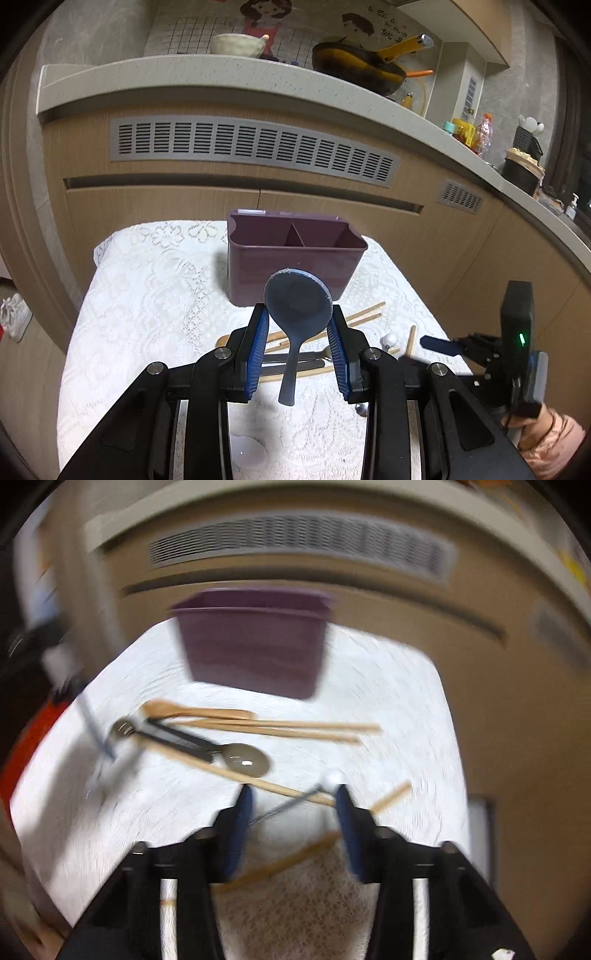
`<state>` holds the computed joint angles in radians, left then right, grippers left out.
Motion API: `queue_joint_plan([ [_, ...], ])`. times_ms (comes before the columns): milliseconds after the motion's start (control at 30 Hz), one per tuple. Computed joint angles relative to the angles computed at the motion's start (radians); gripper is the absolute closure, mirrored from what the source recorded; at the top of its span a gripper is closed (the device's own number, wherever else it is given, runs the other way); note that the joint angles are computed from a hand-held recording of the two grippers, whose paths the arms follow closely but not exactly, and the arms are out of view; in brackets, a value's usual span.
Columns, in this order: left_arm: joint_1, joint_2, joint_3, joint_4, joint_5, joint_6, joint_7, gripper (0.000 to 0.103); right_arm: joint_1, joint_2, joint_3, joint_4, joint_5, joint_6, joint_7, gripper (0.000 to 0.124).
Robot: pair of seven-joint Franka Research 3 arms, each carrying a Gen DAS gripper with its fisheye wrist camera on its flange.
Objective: Organize utensils
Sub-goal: 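Grasp the white ball with the right tool while the left tool holds the blue spoon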
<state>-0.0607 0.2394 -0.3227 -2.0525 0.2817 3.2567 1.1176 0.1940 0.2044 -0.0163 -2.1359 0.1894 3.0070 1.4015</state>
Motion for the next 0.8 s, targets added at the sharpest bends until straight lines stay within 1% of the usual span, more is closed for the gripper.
queue_joint_plan([
  [33, 0.014, 0.007, -0.016, 0.004, 0.000, -0.001, 0.005, 0.070, -0.037, 0.018, 0.033, 0.024, 0.074, -0.014, -0.018, 0.088],
  [67, 0.020, 0.013, -0.021, 0.008, 0.001, 0.000, 0.009, 0.070, -0.048, 0.041, 0.038, 0.051, 0.116, -0.028, 0.002, 0.088],
  [100, 0.013, 0.018, -0.013, 0.012, 0.005, 0.000, 0.010, 0.070, -0.041, 0.055, 0.027, 0.063, 0.120, -0.032, 0.025, 0.088],
  [133, 0.000, 0.020, 0.002, 0.014, 0.008, 0.002, 0.009, 0.070, -0.016, 0.076, -0.001, 0.081, 0.093, -0.035, 0.069, 0.088],
  [167, -0.015, 0.022, 0.020, 0.016, 0.011, 0.002, 0.007, 0.070, 0.025, 0.092, -0.044, 0.098, 0.041, -0.037, 0.129, 0.088],
  [200, -0.014, 0.025, 0.021, 0.018, 0.011, 0.002, 0.006, 0.070, 0.089, 0.110, -0.114, 0.110, -0.039, -0.038, 0.224, 0.088],
  [233, 0.004, 0.027, 0.003, 0.018, 0.009, 0.001, 0.008, 0.070, 0.147, 0.133, -0.179, 0.134, -0.115, -0.057, 0.317, 0.088],
  [267, 0.029, 0.030, -0.021, 0.017, 0.006, 0.000, 0.012, 0.070, 0.177, 0.151, -0.215, 0.155, -0.164, -0.077, 0.383, 0.088],
  [300, 0.038, 0.031, -0.029, 0.016, 0.004, -0.001, 0.012, 0.070, 0.194, 0.169, -0.236, 0.181, -0.198, -0.108, 0.439, 0.088],
  [333, 0.046, 0.031, -0.035, 0.014, 0.002, -0.001, 0.012, 0.070, 0.179, 0.181, -0.223, 0.200, -0.197, -0.130, 0.457, 0.090],
  [367, 0.062, 0.031, -0.050, 0.012, -0.001, -0.001, 0.014, 0.070, 0.145, 0.185, -0.190, 0.206, -0.180, -0.138, 0.449, 0.101],
  [400, 0.087, 0.033, -0.074, 0.010, -0.004, -0.004, 0.019, 0.070, 0.115, 0.183, -0.158, 0.200, -0.165, -0.130, 0.438, 0.102],
  [500, 0.219, 0.054, -0.212, 0.014, -0.027, -0.025, 0.051, 0.070, 0.047, 0.154, -0.073, 0.170, -0.122, -0.091, 0.361, 0.103],
  [533, 0.256, 0.064, -0.253, 0.018, -0.039, -0.033, 0.064, 0.070, 0.038, 0.134, -0.057, 0.149, -0.115, -0.065, 0.334, 0.103],
  [600, 0.295, 0.075, -0.300, 0.024, -0.063, -0.042, 0.085, 0.070, 0.026, 0.094, -0.032, 0.112, -0.101, -0.017, 0.281, 0.104],
  [633, 0.304, 0.077, -0.313, 0.027, -0.073, -0.044, 0.093, 0.070, 0.000, 0.073, 0.003, 0.095, -0.069, 0.007, 0.230, 0.104],
  [667, 0.302, 0.076, -0.314, 0.028, -0.080, -0.046, 0.099, 0.070, -0.038, 0.045, 0.055, 0.073, -0.015, 0.032, 0.160, 0.104],
  [733, 0.276, 0.065, -0.294, 0.028, -0.091, -0.045, 0.105, 0.070, -0.075, 0.012, 0.109, 0.050, 0.067, 0.066, 0.059, 0.104],
  [767, 0.272, 0.061, -0.293, 0.026, -0.096, -0.044, 0.110, 0.070, -0.085, -0.012, 0.128, 0.030, 0.102, 0.097, 0.011, 0.104],
  [800, 0.265, 0.056, -0.289, 0.026, -0.100, -0.042, 0.114, 0.070, -0.079, -0.020, 0.127, 0.025, 0.119, 0.120, -0.014, 0.104],
])
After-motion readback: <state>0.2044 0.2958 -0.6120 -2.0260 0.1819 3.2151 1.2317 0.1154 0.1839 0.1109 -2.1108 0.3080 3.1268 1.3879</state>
